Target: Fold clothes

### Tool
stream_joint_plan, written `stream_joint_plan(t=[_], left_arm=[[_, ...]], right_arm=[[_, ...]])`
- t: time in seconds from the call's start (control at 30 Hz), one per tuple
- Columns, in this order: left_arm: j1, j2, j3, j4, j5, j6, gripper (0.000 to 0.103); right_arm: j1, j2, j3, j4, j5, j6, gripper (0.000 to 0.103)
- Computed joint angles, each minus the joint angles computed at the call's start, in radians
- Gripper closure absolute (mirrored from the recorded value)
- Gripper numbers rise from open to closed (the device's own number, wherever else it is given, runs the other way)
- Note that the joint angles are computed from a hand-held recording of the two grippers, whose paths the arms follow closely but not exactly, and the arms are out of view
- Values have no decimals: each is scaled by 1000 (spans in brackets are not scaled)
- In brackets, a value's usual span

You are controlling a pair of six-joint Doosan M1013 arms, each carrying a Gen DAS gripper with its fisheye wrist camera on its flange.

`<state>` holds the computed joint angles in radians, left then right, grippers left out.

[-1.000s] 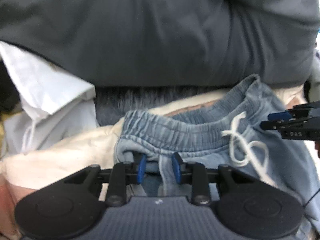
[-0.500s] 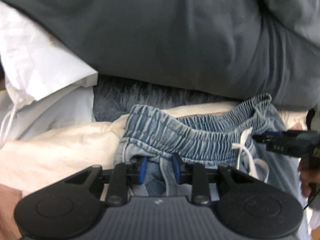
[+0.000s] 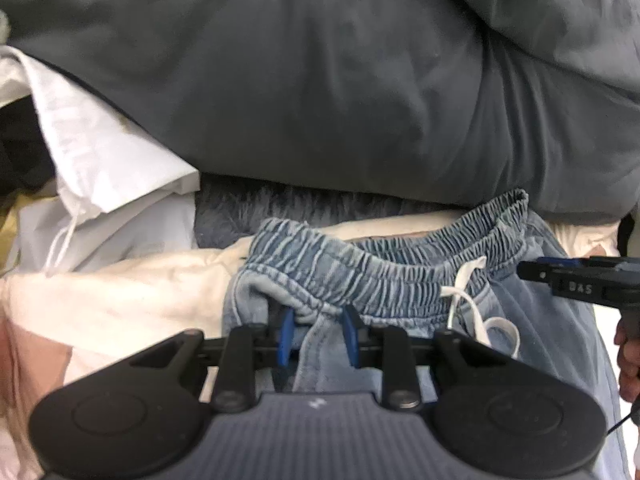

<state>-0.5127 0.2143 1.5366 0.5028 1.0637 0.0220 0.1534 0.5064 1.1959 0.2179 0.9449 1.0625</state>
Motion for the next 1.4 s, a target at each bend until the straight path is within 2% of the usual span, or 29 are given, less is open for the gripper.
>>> stream_joint_plan(t=[0.2,0.33,0.53,0.7,0.9,1.13,1.27,1.3,1.4], left_arm=[[-17,18,-30,42,76,-33,76],[-19,7,-13,57,35,-60,76],[3,34,-21,29,-46,46,76],[30,71,-36,-18,-56,104,78],[30,92,-48,-8,-27,128,79],[31,80,-43,-18,-35,122,80],[35,61,-39,-38,-58,136,69],[33,57,-39,-36,-59,138,59],[13,33,-26,30,-56,47,52]], right_arm=[[12,26,6,9,-54,35,65],[16,55,-30,-18,-18,110,65],[21,83,-77,-47,48,152,65],[-7,45,-56,21,50,104,65],[-52,-17,-25,76,61,19,64],[-87,-59,-15,12,89,18,64],[-104,-79,-2,0,97,-11,63],[-109,-83,2,2,99,-10,63],[-124,-101,28,13,89,25,63]])
